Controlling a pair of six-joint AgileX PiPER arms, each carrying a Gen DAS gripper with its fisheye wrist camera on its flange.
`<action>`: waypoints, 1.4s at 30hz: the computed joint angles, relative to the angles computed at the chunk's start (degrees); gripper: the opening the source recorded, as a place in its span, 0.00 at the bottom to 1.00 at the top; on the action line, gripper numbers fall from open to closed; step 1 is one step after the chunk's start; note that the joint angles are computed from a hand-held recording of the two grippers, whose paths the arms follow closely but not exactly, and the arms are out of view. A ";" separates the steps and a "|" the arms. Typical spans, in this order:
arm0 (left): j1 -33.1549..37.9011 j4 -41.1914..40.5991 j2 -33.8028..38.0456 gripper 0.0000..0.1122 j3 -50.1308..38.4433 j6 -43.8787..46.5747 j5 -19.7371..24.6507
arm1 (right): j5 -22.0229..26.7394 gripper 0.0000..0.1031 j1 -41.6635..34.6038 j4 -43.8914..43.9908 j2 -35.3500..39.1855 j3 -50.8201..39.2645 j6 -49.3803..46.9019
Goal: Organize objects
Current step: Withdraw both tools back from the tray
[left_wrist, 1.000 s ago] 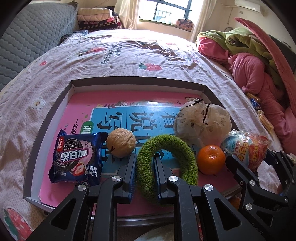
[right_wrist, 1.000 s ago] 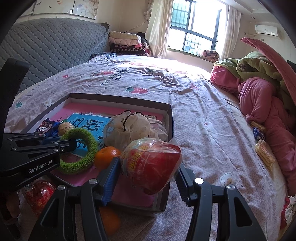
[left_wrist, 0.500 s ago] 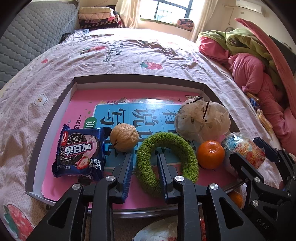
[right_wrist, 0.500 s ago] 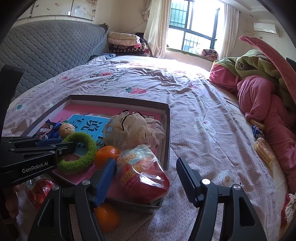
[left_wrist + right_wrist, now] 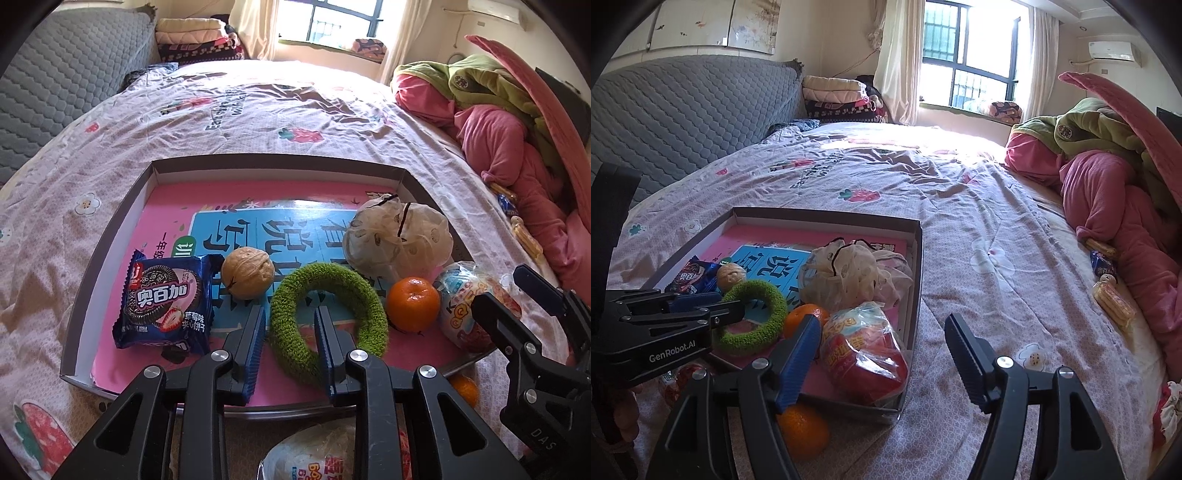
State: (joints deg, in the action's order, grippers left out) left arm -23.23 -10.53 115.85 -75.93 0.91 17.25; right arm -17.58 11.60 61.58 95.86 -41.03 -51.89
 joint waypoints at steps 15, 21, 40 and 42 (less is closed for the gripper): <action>-0.73 1.35 -5.86 0.39 3.57 -1.94 -0.08 | -0.47 0.71 1.39 -7.42 -3.48 2.30 7.26; -0.74 1.28 -8.74 0.43 5.29 -2.34 0.08 | -1.40 0.72 1.56 -12.69 -5.97 4.09 12.57; -2.14 11.93 -17.52 0.54 9.54 -13.47 0.28 | -3.71 0.75 2.89 -17.13 -12.41 7.52 16.91; -2.20 12.66 -18.40 0.55 10.24 -14.37 0.15 | -4.08 0.75 3.14 -17.16 -13.08 7.93 16.95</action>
State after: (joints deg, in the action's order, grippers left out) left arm -25.43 2.12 97.45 -65.69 -13.46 17.40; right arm -21.66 14.75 44.42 82.78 -33.10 -34.94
